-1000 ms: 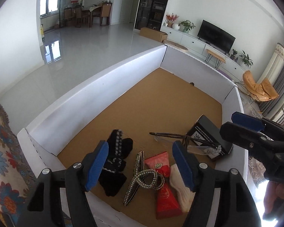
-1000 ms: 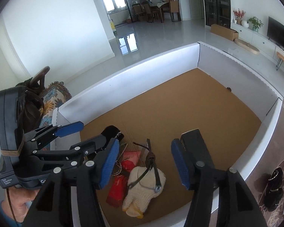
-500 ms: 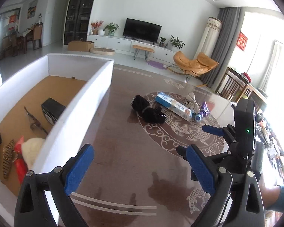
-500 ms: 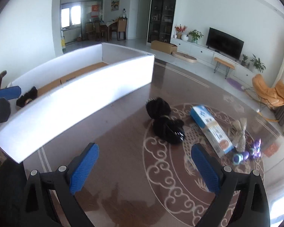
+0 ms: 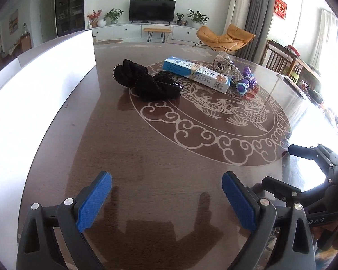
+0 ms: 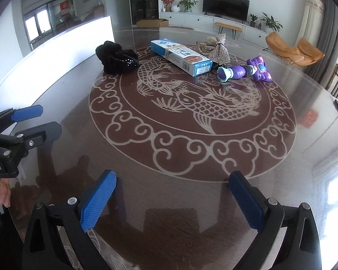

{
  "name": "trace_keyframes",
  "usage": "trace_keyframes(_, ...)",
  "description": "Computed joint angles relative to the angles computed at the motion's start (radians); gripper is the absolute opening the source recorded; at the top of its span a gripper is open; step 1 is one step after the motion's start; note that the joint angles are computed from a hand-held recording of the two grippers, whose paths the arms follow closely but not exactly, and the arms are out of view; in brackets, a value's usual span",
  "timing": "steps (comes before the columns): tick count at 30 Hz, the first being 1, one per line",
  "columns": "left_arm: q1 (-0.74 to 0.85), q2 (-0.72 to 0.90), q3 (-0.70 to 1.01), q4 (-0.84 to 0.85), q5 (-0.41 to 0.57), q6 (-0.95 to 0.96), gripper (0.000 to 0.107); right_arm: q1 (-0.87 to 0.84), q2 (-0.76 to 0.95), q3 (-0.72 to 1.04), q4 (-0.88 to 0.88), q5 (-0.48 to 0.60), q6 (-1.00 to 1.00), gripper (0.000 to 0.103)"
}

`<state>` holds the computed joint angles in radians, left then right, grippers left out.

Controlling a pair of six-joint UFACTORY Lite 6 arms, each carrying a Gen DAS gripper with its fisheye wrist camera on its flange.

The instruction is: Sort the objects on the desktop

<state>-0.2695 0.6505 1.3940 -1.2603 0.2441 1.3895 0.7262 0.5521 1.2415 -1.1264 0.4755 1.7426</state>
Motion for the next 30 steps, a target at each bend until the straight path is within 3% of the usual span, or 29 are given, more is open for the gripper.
trace_keyframes(5,0.014,0.036,0.036,0.025,0.025,-0.037,0.1,-0.014,-0.006,-0.003,0.008,-0.008,-0.014,0.103)
trace_keyframes(9,0.03,0.043,0.036,-0.059,0.047,0.027,0.1,-0.014,-0.006,-0.003,0.008,-0.008,-0.014,0.103)
trace_keyframes(19,-0.017,0.035,0.02,-0.035,-0.036,0.022,0.1,-0.012,-0.003,-0.001,0.008,-0.007,-0.013,0.103)
trace_keyframes(30,-0.044,0.046,0.034,0.183,-0.091,-0.183,0.1,-0.012,-0.003,-0.001,0.007,-0.007,-0.012,0.103)
